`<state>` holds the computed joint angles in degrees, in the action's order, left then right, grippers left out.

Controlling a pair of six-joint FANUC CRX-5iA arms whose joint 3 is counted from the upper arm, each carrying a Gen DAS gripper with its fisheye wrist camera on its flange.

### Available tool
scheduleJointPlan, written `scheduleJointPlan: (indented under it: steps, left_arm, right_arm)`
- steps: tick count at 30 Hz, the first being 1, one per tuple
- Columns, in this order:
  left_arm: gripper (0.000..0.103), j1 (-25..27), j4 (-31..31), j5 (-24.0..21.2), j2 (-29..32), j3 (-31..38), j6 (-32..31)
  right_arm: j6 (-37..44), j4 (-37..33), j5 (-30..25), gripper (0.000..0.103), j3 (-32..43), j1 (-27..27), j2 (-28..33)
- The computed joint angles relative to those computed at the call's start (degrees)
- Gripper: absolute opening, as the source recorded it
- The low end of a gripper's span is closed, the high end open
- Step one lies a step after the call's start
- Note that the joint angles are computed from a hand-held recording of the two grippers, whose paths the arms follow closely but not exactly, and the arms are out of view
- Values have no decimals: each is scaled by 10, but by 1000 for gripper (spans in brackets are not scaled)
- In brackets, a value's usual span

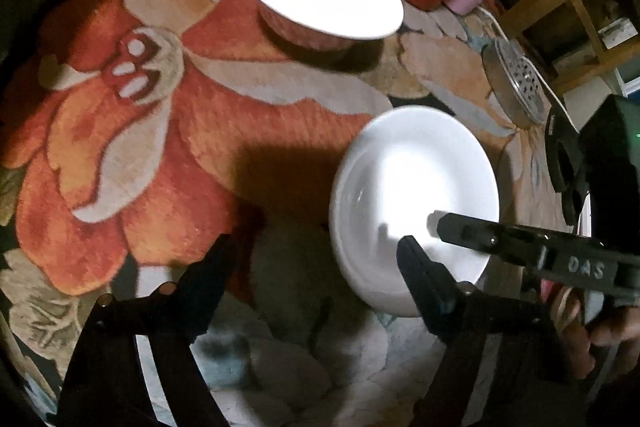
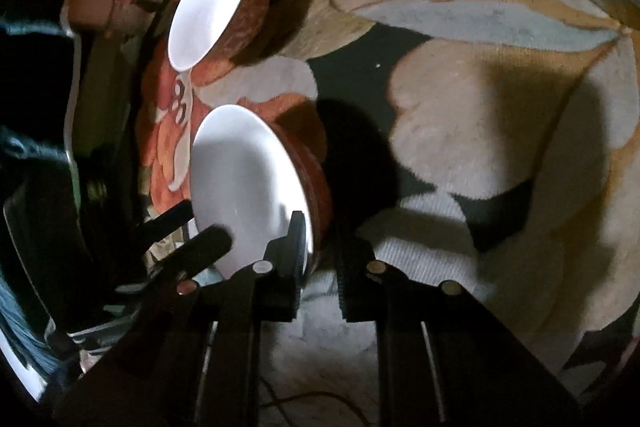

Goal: Organize plates and bowls
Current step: 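Grip the bowl rim with the left tool while the right tool holds it, then lift the white bowl with both tools and carry it over the plate stack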

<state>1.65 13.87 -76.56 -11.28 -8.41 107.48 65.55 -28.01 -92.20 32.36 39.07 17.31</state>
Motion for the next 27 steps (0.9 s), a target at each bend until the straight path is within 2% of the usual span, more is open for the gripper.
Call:
scheduleJointPlan:
  steps: [1,2,6,10,17,27]
  left_arm:
    - [72,-2,2,3,1,-1,1]
    - [61,-4,5,5,3,-2,-1]
    - [47,-19,8,17,22,8,-6]
    - [18,-21,21,23,37,11,-24]
    - [18,-42,-2,21,20,17,-32]
    - [18,-94,-16,10,6,54,-32]
  right_arm:
    - [1,11,3,17,-3,7,-3]
    - [-3,28,6,17,-7,17,-6]
    - [-5,106,21,17,-23,58,-15]
    - [-17,165,39,17,-48,84,-25]
    - [-11,195,51,14,-62,96,-39]
    - [-34,228,18,14,-76,112,-83]
